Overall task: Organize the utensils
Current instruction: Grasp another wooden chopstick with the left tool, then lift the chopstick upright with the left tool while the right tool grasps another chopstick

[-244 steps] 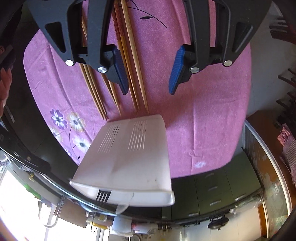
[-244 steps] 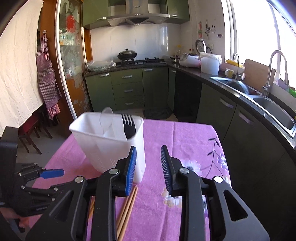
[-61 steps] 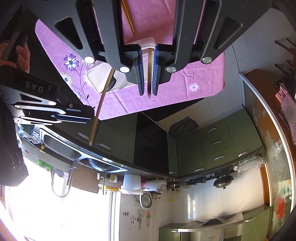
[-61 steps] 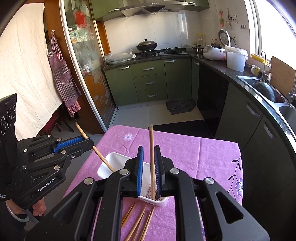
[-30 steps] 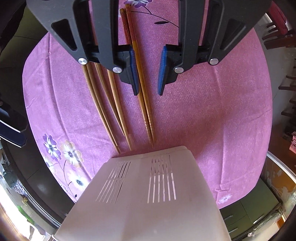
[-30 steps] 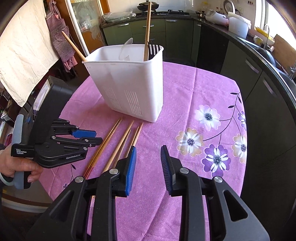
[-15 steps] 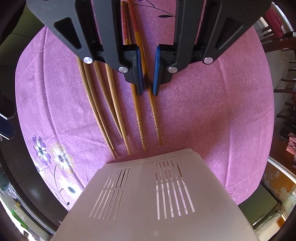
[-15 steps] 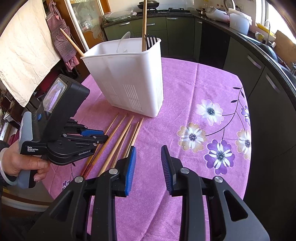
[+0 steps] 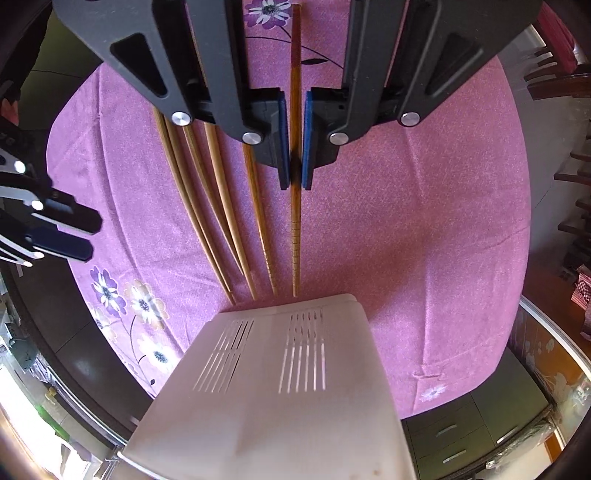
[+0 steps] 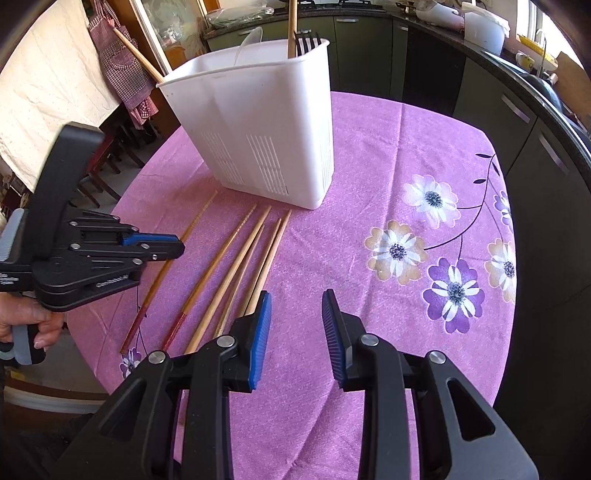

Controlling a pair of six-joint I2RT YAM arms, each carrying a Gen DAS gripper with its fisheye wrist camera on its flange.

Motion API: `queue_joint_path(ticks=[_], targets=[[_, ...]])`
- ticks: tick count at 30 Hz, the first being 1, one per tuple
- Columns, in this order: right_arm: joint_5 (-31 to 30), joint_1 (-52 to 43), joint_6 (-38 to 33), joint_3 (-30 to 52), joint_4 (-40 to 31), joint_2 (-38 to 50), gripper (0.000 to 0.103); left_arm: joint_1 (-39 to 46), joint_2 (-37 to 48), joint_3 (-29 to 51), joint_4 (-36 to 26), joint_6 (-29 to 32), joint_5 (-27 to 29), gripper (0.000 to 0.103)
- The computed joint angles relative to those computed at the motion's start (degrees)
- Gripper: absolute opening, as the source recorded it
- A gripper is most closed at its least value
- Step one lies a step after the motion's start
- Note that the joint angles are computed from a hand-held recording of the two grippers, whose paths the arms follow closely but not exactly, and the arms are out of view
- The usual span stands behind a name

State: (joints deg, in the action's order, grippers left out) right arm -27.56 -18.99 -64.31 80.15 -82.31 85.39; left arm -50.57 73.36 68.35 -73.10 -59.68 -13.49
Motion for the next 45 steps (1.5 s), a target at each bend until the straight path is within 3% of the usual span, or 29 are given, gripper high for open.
queue_joint_path(ticks=[10,18,43,45], targets=[[6.5,10.9,10.4,-8.3,8.2,-2.2,0.028,-13.4,-6.0,5.8,-10.6,-11.0,-12.1,0.006],[10.0,16.7,17.8,-10.1,12.8,-1.3,0.018,-20.3,-8.0,7.1,-16.2,-17.1,-18.2,0.006],[14.9,23.6,23.0,-13.7,15.2,-3.9,0.016,-22.1,-10.3,5.2,-16.2,-17.9,-18.9,0.006],[14.9,23.5,23.3,-13.4,15.4,-3.5,0.012,-22.3,-10.3,5.4,-16.5,-18.2,-19.0,0.006]])
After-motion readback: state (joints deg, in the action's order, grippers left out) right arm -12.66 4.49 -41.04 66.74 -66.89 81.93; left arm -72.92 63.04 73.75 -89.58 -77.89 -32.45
